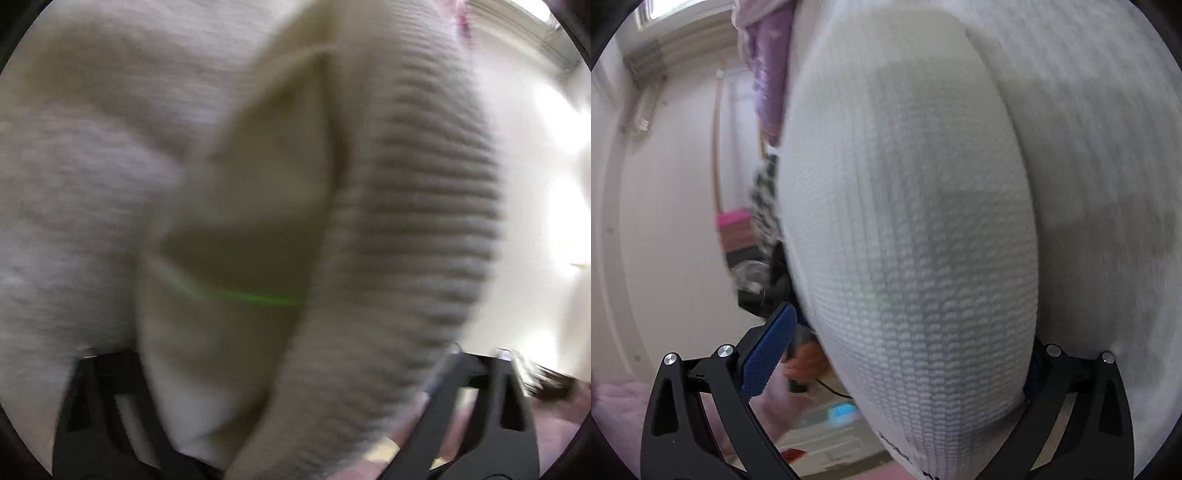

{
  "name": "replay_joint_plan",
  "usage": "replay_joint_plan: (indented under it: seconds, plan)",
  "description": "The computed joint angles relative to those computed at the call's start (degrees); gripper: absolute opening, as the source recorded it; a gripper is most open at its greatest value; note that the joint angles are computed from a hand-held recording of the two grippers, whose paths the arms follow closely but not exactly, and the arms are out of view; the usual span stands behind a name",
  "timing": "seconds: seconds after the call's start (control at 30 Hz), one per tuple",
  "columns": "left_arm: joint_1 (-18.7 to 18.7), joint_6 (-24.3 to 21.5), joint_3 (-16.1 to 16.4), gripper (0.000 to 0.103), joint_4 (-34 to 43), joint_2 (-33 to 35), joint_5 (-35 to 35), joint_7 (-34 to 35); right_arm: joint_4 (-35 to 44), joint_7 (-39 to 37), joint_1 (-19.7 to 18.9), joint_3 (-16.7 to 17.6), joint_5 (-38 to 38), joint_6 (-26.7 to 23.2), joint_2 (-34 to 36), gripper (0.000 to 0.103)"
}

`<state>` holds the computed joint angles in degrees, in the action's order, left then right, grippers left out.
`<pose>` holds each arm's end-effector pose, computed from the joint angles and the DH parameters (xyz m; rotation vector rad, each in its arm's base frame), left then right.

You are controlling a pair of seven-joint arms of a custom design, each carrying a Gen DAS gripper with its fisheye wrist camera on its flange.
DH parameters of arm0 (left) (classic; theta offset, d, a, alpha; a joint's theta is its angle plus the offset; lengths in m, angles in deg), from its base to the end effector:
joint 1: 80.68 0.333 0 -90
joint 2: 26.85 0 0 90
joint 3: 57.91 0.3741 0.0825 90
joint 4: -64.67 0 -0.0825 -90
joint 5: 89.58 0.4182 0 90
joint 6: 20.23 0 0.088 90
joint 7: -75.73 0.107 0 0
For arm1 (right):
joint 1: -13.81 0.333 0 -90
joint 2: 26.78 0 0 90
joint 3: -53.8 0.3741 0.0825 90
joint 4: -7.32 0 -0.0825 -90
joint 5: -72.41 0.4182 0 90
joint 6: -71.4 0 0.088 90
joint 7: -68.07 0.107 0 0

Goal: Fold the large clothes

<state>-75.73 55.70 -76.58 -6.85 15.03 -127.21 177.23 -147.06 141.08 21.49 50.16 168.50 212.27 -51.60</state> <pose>0.7220 -0.1839 0.3869 1.1649 -1.7253 0.2367 0.3987 0.0276 0.4158 -0.6065 1.9956 0.7093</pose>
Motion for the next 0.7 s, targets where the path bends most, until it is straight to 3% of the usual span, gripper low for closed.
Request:
replay_joint_plan:
  seconds: [0.07, 0.1, 0.2, 0.3, 0.5, 0.7]
  plan:
    - [-1.2, 1.5, 0.6, 0.062, 0.2, -1.1, 3.1, 1.3, 2.6, 9.3, -0.3, 1.5, -13.9, 1.4, 1.4, 0.090]
    - [-2.2, 3.3, 1.2, 0.055, 0.0, -2.5, 5.8, 2.6, 4.0, 16.3, -1.4, 3.3, -22.9, 1.8, 2.0, 0.079]
    - [-3.9, 6.5, 1.6, 0.043, -1.0, -5.8, 10.7, 6.5, 4.1, 29.0, -1.6, 4.7, -35.0, 4.1, -0.2, 0.055]
    - [-5.3, 9.8, 1.9, 0.036, -2.8, -9.5, 14.4, 10.5, 5.7, 38.9, -2.6, 6.7, -45.5, 3.0, -2.1, 0.043]
    - [-5.6, 5.3, 2.3, 0.032, 3.1, -10.3, 16.0, 10.2, 9.6, 48.8, -1.1, 6.3, -54.9, -0.6, -4.8, 0.038]
    - [-4.1, 3.0, 3.7, 0.032, -0.7, -18.8, 14.3, 12.2, 12.9, 55.6, 1.6, 6.5, -59.6, -2.6, -8.3, 0.037]
